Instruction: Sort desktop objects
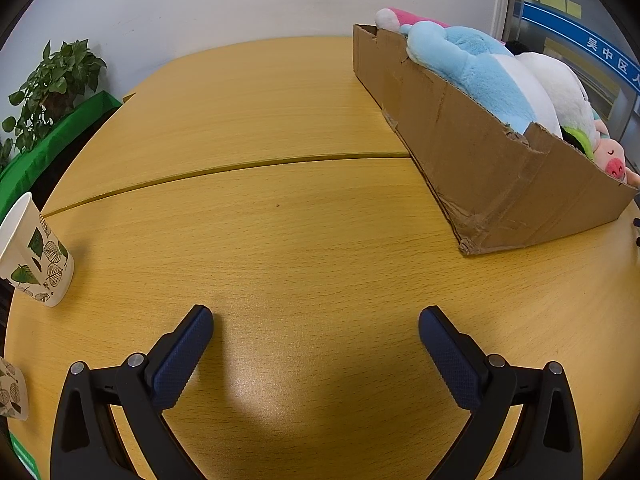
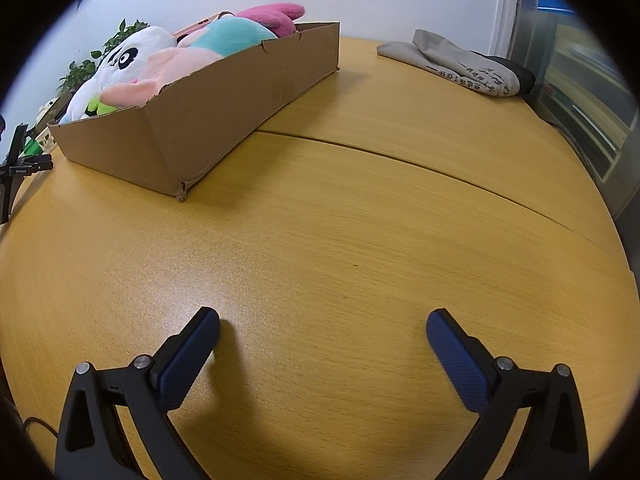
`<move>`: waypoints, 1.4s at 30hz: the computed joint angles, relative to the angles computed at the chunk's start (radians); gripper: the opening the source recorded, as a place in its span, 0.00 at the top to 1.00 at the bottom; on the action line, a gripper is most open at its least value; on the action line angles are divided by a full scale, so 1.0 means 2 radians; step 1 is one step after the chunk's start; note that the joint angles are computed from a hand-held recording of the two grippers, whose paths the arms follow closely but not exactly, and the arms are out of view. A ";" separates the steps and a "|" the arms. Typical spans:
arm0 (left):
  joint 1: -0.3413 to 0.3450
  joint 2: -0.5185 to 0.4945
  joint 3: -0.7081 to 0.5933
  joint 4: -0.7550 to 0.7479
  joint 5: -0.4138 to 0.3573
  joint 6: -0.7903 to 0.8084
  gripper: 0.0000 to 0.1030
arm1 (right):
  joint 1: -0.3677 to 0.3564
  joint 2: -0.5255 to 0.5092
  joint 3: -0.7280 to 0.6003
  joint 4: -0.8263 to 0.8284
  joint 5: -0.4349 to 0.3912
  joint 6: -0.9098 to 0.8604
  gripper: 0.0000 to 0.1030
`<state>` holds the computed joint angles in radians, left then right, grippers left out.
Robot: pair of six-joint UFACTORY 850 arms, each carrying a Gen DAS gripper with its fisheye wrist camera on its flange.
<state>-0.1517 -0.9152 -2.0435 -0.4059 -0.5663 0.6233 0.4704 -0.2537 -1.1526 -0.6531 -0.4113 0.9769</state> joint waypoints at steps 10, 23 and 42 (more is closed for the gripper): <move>-0.002 -0.009 -0.014 0.006 -0.005 -0.007 0.00 | 0.002 0.002 0.002 -0.006 0.000 0.005 0.00; -0.004 -0.018 -0.026 0.013 -0.008 -0.015 0.00 | 0.002 0.003 0.006 -0.012 0.005 0.009 0.00; -0.004 -0.021 -0.030 0.014 -0.007 -0.016 0.00 | 0.002 0.002 0.006 -0.018 0.006 0.015 0.00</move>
<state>-0.1600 -0.9568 -2.1026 -0.3779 -0.5808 0.5904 0.4754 -0.2487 -1.1416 -0.6882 -0.4000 1.0071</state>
